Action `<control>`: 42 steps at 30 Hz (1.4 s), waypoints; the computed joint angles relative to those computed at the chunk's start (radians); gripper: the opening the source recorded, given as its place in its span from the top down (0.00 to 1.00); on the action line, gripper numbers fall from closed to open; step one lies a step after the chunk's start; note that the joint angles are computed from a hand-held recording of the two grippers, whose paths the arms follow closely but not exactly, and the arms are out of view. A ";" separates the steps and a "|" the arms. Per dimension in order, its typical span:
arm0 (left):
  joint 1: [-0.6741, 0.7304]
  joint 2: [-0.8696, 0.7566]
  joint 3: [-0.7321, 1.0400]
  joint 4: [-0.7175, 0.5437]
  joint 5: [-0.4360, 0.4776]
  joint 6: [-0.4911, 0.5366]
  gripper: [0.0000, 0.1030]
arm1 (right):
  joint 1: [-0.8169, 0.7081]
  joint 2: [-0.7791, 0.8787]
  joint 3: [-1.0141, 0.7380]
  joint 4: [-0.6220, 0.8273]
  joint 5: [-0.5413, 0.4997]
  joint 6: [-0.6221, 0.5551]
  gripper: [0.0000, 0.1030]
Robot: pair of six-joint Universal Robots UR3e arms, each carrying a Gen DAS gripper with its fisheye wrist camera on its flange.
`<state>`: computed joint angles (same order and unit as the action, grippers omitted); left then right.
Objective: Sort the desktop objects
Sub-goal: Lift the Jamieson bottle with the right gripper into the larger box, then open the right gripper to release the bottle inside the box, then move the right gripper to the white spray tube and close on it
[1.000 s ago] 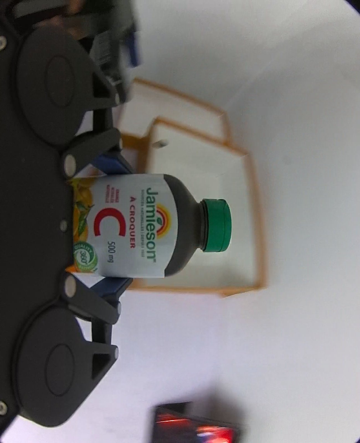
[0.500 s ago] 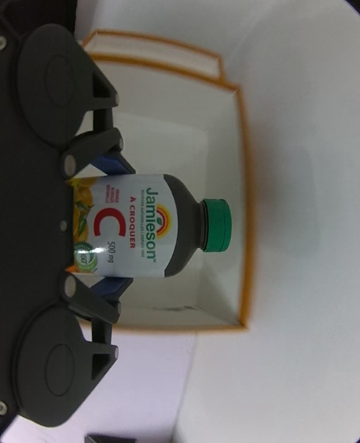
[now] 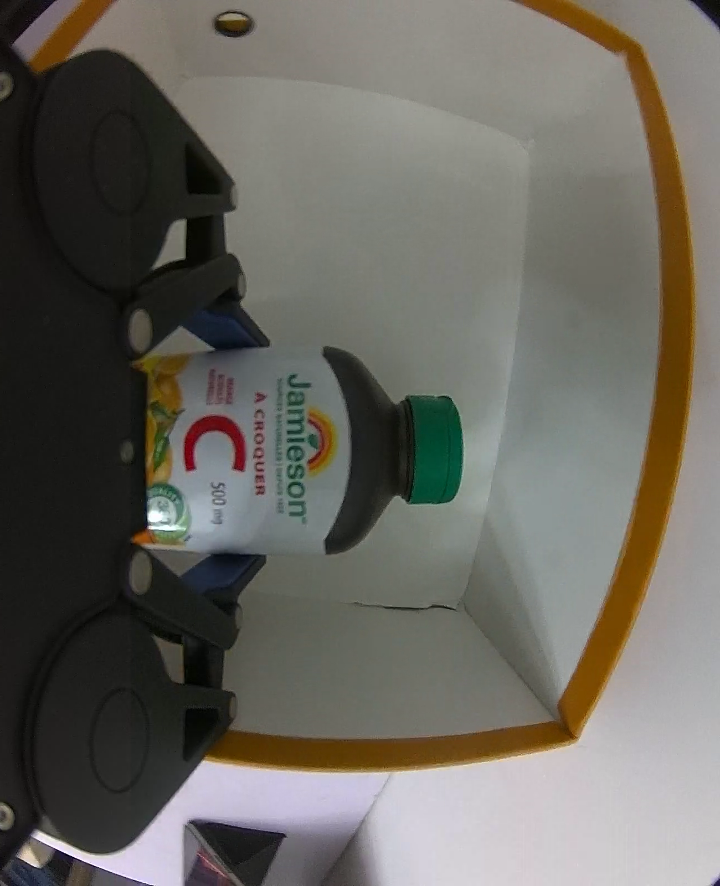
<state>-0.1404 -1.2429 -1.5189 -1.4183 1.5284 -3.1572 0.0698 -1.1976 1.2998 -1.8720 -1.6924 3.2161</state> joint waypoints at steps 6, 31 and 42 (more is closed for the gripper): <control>0.024 -0.024 -0.002 0.044 -0.033 0.037 0.00 | -0.038 -0.188 0.095 -0.048 0.044 -0.042 0.28; -0.038 -0.126 0.032 0.045 -0.005 -0.069 0.00 | -0.240 -0.803 0.341 0.277 0.408 -0.166 0.35; -0.101 -0.164 0.076 0.039 0.032 -0.082 0.00 | -0.203 -0.856 0.417 0.314 0.413 -0.177 0.23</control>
